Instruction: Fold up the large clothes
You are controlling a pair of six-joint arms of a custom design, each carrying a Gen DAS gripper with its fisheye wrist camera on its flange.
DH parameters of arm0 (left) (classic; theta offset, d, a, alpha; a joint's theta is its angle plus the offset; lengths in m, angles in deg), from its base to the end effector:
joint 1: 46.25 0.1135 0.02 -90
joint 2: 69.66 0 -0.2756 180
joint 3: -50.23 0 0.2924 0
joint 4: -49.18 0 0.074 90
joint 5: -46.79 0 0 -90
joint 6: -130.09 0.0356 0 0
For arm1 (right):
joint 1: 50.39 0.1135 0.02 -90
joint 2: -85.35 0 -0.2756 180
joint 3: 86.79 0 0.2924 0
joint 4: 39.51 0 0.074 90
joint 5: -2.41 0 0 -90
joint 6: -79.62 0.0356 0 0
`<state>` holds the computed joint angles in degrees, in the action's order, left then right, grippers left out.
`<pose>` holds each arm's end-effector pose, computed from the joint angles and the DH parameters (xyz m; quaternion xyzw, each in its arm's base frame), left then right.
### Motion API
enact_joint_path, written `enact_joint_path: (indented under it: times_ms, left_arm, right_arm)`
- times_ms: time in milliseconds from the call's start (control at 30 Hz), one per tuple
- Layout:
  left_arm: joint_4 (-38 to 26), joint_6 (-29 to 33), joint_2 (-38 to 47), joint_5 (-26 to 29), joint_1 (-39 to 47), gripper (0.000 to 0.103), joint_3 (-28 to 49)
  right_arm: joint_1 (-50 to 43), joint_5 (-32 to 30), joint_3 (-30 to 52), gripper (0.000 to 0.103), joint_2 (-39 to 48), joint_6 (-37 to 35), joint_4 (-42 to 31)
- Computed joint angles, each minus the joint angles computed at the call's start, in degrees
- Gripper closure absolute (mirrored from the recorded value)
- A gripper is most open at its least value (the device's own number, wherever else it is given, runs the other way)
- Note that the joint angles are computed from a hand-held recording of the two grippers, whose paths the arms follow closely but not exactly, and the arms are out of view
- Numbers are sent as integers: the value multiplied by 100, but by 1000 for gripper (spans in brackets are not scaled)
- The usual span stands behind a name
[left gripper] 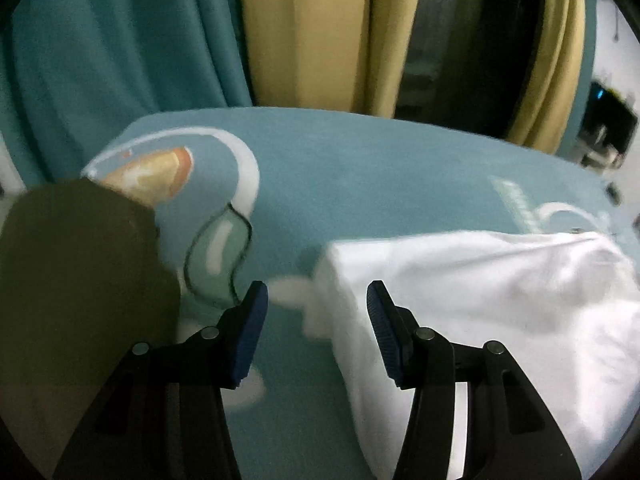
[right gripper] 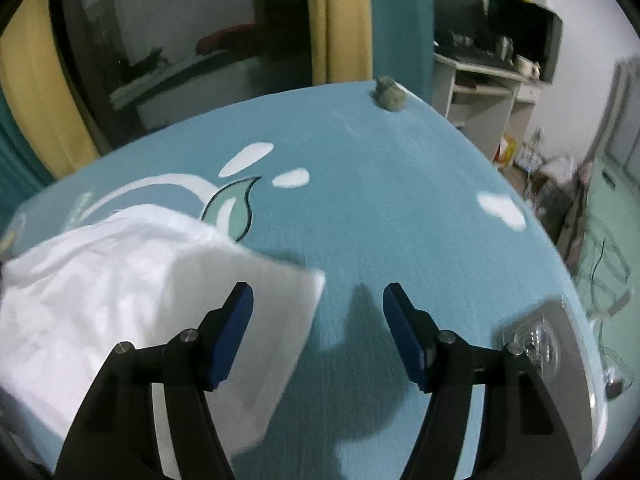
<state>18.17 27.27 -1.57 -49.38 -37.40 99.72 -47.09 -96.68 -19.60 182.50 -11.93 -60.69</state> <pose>0.2614 0.0446 0.1926 -0.1944 0.9170 0.0385 0.3463 0.3752 0.0273 0.1559 -0.0661 0.9381 0.0798 0.3304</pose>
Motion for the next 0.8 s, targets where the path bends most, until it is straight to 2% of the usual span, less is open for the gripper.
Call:
enact_joint_path:
  times_ms: [133, 233, 333, 400, 467, 500, 533, 567, 600, 667, 700, 800]
  left_arm:
    - [-435, -466, -838, 812, 31, 43, -596]
    - [-710, -732, -1389, 1011, -248, 43, -1022]
    - [-1014, -1097, -2047, 556, -931, 43, -1351]
    - [-1213, -1256, -2212, 314, -1315, 43, -1391]
    - [-1436, -1451, -2235, -195, -1849, 43, -1387]
    - [-1507, -1530, -2099, -631, -2214, 43, -1344]
    - [-1546, -1577, -2005, -922, -2480, 43, -1317]
    - [-1515, -1595, -1880, -1232, -2770, 44, -1314]
    - [-1445, -1588, -1824, -1429, -2955, 47, -1331]
    - [-1287, -1373, -1915, -1016, -2865, 95, -1373]
    - [-1354, -1268, -1967, -951, -2752, 96, -1339]
    - [-1548, -1194, -2263, -1229, -2728, 98, -1286]
  right_arm:
    - [-344, -716, -629, 35, -517, 200, -95]
    - [-515, -1372, -1083, 35, -818, 325, -64]
    - [-528, -1964, -1550, 35, -1071, 298, 238]
    - [-415, -2031, -1745, 35, -1105, 364, 410]
    - [-302, -1923, -1953, 38, -1208, 463, 747]
    - [-295, -1963, -1997, 80, -1206, 541, 846]
    - [-305, -2135, -1937, 100, -1078, 562, 789]
    - [-269, -2177, -1931, 100, -991, 555, 839]
    - [-194, -2062, -2030, 100, -1017, 506, 1029]
    - [-268, -2100, -2101, 100, -1089, 562, 1194]
    - [-347, -2136, -2042, 100, -1061, 606, 1240]
    - [-599, -2202, -2040, 100, -1355, 494, 1128]
